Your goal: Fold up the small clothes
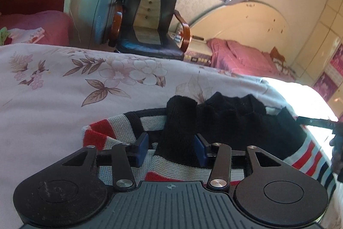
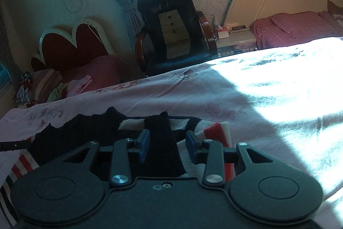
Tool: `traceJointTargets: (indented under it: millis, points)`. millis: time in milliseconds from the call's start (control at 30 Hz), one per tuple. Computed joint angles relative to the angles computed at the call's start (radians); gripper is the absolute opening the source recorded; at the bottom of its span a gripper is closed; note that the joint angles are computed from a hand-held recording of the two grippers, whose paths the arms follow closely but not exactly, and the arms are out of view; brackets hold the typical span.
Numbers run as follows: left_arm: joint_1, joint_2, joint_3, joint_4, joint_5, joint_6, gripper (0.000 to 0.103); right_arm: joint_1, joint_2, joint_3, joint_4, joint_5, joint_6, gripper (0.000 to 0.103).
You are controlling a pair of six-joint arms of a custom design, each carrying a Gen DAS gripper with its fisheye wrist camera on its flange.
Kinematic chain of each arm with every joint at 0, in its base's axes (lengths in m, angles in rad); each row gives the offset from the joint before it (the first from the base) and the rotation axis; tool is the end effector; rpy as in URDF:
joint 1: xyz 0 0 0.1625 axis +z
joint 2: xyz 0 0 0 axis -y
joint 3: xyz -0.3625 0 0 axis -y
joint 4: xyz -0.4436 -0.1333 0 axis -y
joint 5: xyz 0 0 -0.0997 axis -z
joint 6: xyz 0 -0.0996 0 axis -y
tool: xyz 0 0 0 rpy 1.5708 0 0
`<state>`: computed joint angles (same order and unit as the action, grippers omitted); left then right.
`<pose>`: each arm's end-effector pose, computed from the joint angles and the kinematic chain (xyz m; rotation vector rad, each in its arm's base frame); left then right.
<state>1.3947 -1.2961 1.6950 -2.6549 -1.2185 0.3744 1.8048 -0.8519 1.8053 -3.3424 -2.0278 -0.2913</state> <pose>0.0523 -0.6629 0.3298 0.5470 2.5434 -0.8757 0.2327 -0.5911 0.0853 0.4013 -2.4530 1.0553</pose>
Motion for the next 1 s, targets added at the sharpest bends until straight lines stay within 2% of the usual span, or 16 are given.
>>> traceJointTargets:
  millis: [33,67,100,133,167,200,267,367,467,567,633,700,767,867,933,1000]
  points:
    - [-0.010,0.007,0.002,-0.002,0.037,0.025,0.041,0.008,0.022,-0.022,0.011,-0.026,-0.019,0.037]
    - [-0.019,0.012,0.009,-0.016,0.066,0.050,0.034,0.017,0.046,-0.044,0.017,-0.058,-0.042,0.036]
    - [-0.029,0.014,0.022,-0.043,0.095,0.078,0.022,0.023,0.066,-0.058,0.020,-0.092,-0.067,0.033]
    - [-0.038,0.013,0.033,-0.064,0.116,0.099,0.016,0.029,0.084,-0.075,0.024,-0.119,-0.091,0.032]
    - [-0.043,0.011,0.043,-0.084,0.129,0.114,0.008,0.038,0.108,-0.091,0.012,-0.149,-0.131,0.028]
    - [-0.047,0.004,0.055,-0.104,0.130,0.120,0.005,0.046,0.127,-0.104,-0.002,-0.171,-0.165,0.020]
    - [-0.050,-0.001,0.082,-0.166,0.132,0.145,0.005,0.056,0.151,-0.121,-0.020,-0.194,-0.206,0.007]
    - [-0.054,-0.036,0.149,-0.299,0.099,0.180,0.005,0.068,0.183,-0.131,-0.122,-0.202,-0.287,0.006]
    - [-0.053,-0.064,0.199,-0.434,0.053,0.155,0.005,0.071,0.185,-0.117,-0.250,-0.148,-0.350,0.006]
    - [-0.060,-0.053,0.214,-0.530,0.080,0.162,0.005,0.071,0.200,-0.131,-0.314,-0.146,-0.381,0.006]
    - [-0.060,-0.034,0.195,-0.503,0.122,0.143,0.005,0.061,0.205,-0.146,-0.304,-0.156,-0.361,0.006]
    - [-0.060,-0.007,0.167,-0.443,0.185,0.132,0.005,0.047,0.206,-0.157,-0.247,-0.178,-0.308,0.006]
    - [-0.055,0.007,0.147,-0.389,0.209,0.104,0.005,0.036,0.211,-0.171,-0.164,-0.223,-0.250,0.007]
    - [-0.065,0.017,0.140,-0.379,0.237,0.114,0.005,0.033,0.228,-0.184,-0.168,-0.237,-0.252,0.008]
    - [-0.078,0.010,0.145,-0.371,0.263,0.120,0.013,0.041,0.231,-0.195,-0.145,-0.258,-0.252,0.015]
    - [-0.100,-0.005,0.172,-0.456,0.282,0.137,0.065,0.069,0.247,-0.212,-0.181,-0.291,-0.283,0.041]
